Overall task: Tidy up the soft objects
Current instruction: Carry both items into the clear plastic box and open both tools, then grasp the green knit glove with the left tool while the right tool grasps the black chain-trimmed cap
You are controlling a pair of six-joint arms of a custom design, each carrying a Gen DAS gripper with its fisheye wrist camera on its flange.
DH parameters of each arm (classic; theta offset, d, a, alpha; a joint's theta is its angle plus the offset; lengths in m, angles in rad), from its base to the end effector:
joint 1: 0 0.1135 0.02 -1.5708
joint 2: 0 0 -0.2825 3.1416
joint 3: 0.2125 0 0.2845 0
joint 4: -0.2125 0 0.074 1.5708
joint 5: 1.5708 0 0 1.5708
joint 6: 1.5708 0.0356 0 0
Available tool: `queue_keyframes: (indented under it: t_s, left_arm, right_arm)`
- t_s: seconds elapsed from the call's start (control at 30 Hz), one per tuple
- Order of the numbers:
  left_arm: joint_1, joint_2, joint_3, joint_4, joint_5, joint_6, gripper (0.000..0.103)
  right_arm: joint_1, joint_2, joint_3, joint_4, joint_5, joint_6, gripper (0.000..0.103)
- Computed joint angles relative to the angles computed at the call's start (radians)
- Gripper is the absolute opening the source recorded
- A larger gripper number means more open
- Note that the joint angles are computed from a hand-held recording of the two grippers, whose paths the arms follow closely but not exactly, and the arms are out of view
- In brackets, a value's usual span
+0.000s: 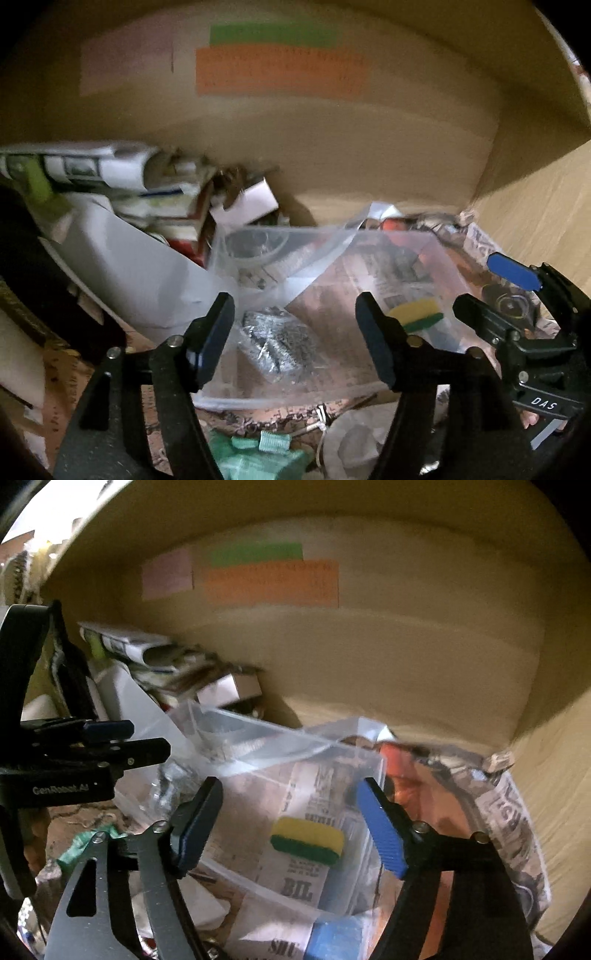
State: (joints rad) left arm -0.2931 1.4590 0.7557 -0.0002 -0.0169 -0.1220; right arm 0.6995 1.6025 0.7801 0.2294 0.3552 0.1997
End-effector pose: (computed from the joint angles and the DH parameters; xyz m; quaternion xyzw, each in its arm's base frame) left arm 0.3094 -0.0927 0.1892 0.0740 0.9044 -0.0791 0.4127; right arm 0.2767 0.2166 0.1729 -0.1345 0.8625 0.0604 0.4841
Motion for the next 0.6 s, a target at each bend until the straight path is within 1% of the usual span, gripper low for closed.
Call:
queue_keyframes:
  t_s: [0.03,0.07,0.1,0.2,0.27,0.43,0.53,0.6]
  left_arm:
    - [-0.002,-0.026,-0.014,0.003,-0.007,0.001,0.073]
    - [0.000,-0.061,-0.034,0.006,-0.013,0.005,0.077]
    - [-0.003,-0.093,-0.054,0.013,-0.022,0.007,0.081]
    - [-0.006,-0.191,-0.110,0.013,-0.042,0.020,0.089]
    - [-0.007,-0.253,-0.144,0.001,-0.046,0.027,0.091]
    - [0.004,-0.387,-0.239,-0.019,-0.055,0.050,0.092]
    - [0.017,-0.436,-0.287,-0.037,-0.048,0.057,0.094]
    - [0.023,-0.445,-0.312,-0.039,-0.046,0.054,0.094]
  right_arm:
    - [0.012,-0.017,-0.010,0.007,0.015,-0.003,0.078]
    - [0.026,-0.037,-0.024,0.017,0.033,-0.006,0.081]
    - [0.037,-0.056,-0.038,0.026,0.047,-0.008,0.082]
    - [0.072,-0.115,-0.082,0.044,0.078,-0.004,0.083]
    - [0.092,-0.150,-0.111,0.051,0.095,0.002,0.085]
    - [0.139,-0.218,-0.191,0.067,0.134,0.035,0.087]
    - [0.163,-0.239,-0.234,0.064,0.151,0.069,0.088]
    - [0.178,-0.237,-0.256,0.056,0.160,0.099,0.088]
